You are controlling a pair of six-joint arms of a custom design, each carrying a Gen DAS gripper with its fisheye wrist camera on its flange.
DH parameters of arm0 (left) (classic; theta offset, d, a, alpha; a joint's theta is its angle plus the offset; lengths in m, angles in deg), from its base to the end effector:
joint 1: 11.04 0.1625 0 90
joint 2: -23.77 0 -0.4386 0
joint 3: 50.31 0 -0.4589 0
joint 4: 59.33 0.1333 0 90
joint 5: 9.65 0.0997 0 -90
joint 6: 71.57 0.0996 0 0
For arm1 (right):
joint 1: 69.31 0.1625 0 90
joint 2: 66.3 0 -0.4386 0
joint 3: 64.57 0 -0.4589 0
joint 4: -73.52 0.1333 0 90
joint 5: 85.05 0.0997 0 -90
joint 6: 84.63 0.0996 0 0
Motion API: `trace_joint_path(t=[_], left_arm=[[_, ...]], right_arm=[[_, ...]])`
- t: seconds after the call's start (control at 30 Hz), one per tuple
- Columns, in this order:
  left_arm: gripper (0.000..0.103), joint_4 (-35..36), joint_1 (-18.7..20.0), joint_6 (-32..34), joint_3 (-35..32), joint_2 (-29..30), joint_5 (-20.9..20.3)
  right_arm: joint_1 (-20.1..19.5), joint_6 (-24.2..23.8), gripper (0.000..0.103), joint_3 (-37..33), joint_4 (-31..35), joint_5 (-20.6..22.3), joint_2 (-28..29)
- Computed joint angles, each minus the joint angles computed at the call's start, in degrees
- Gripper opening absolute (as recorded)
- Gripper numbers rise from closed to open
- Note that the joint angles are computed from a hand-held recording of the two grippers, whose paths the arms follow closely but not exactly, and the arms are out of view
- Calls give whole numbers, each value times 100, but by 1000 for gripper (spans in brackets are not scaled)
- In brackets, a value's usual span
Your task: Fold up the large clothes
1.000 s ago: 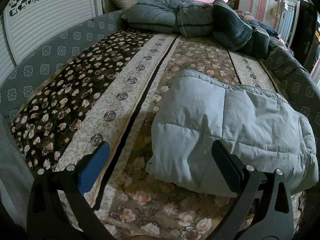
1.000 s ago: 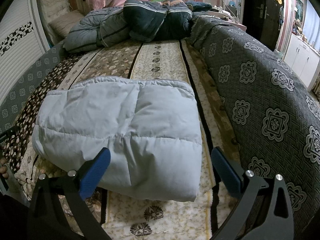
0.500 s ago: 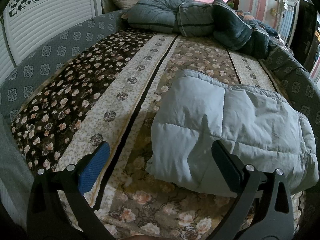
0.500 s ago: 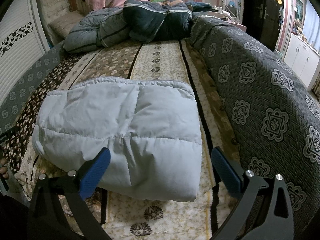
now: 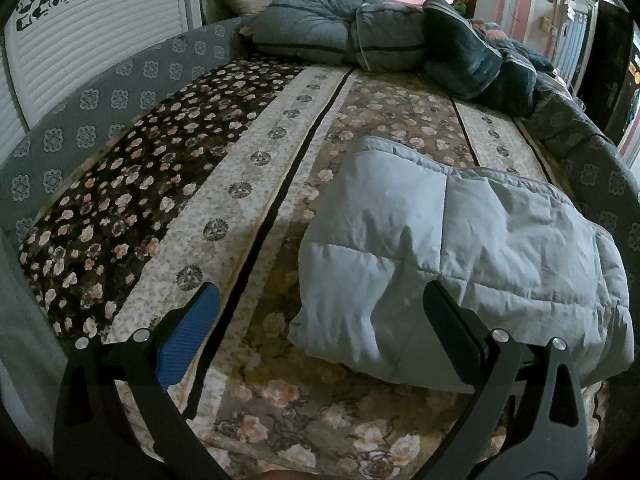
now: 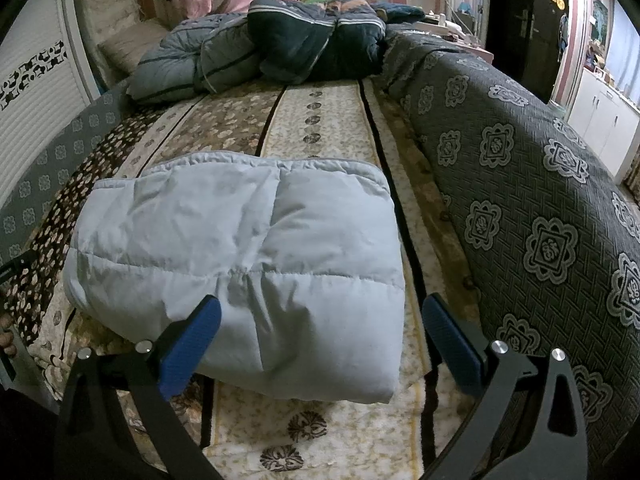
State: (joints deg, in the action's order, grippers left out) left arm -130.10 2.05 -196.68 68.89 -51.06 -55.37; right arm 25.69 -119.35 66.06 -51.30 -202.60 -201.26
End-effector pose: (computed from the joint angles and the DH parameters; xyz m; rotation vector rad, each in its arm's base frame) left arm -0.3663 -0.2934 0.1439 -0.3517 2.0063 -1.0227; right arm 0.1114 -0.2721 0.5020 0.6260 -2.3562 0.6821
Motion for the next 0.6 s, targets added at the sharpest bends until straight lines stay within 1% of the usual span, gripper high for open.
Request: trace_joint_path(t=[0.2, 0.6], left_arm=[[100, 13, 8, -22, -14, 13, -12], [100, 13, 92, 135, -77, 141, -116]], right_arm=[[35, 10, 101, -4, 25, -46, 6], [-58, 28, 101, -47, 87, 122, -34]])
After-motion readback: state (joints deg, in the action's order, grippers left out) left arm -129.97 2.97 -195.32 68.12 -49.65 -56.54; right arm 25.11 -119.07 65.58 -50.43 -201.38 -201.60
